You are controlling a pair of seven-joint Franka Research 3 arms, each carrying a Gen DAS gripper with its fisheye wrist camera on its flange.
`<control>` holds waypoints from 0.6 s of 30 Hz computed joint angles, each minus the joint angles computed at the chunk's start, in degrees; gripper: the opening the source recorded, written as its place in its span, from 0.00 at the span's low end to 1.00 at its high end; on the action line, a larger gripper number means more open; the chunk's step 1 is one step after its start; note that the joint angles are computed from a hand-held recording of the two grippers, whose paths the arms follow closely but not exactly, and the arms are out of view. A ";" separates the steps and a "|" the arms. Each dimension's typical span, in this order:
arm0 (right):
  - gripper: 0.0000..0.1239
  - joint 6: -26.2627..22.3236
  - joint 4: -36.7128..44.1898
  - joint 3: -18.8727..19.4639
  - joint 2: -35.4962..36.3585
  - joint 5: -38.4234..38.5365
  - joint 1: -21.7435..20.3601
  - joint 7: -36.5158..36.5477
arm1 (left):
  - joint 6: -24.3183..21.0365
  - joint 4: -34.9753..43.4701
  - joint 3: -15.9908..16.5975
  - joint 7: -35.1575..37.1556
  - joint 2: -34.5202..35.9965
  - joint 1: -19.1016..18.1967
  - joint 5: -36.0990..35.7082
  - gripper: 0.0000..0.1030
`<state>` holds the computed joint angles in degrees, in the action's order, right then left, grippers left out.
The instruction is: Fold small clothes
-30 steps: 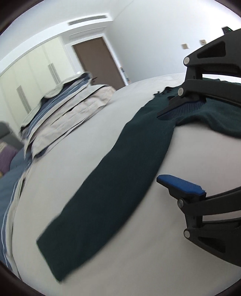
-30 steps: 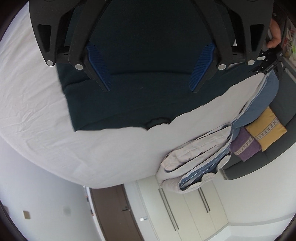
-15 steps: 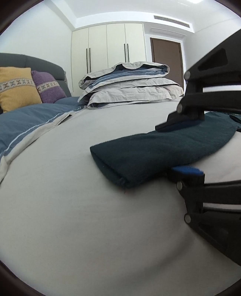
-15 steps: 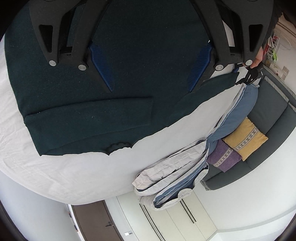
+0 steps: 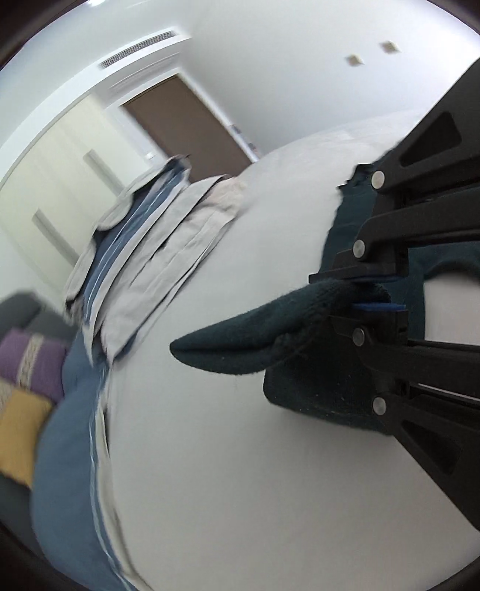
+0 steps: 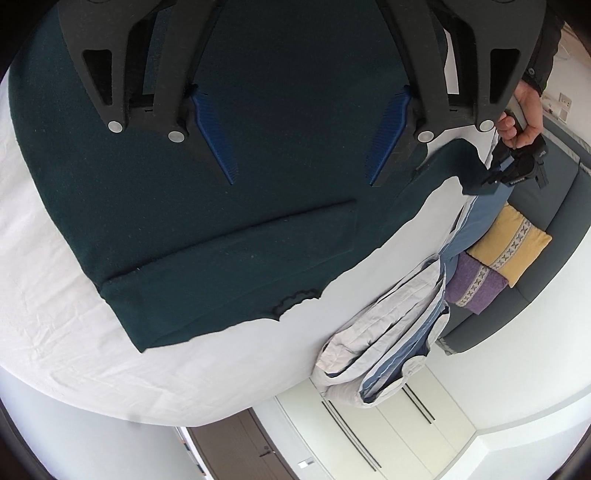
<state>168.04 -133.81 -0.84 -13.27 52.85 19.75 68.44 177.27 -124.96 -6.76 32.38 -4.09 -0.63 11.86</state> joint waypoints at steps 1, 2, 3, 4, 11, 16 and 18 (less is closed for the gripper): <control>0.56 -0.06 -0.36 -0.74 -0.09 1.33 0.19 -0.90 | -3.27 4.19 -1.96 0.36 2.30 -0.45 4.34 0.08; 0.56 -0.30 -0.59 -1.47 -0.13 2.83 0.29 -1.85 | -6.52 8.32 -3.39 -0.64 4.73 -1.52 10.33 0.08; 0.56 -0.88 -0.57 -2.13 0.00 4.27 0.24 -2.70 | -9.97 12.43 -4.22 -0.69 7.38 -3.50 15.50 0.08; 0.56 -1.74 -0.49 -2.64 0.17 5.44 -0.06 -3.34 | -13.49 16.17 -4.55 -0.66 10.00 -5.97 20.21 0.08; 0.56 -12.98 5.24 -3.61 5.84 7.89 -5.17 -4.23 | -27.86 27.49 -4.48 8.51 22.00 -16.50 24.00 0.15; 0.57 -21.98 14.56 -1.43 14.48 14.37 -8.49 -6.18 | -24.07 23.56 -2.80 7.42 19.88 -16.49 21.17 0.42; 0.57 -26.04 19.20 0.08 18.65 15.91 -9.79 -5.34 | -23.55 21.70 -1.58 3.44 18.60 -17.44 23.57 0.58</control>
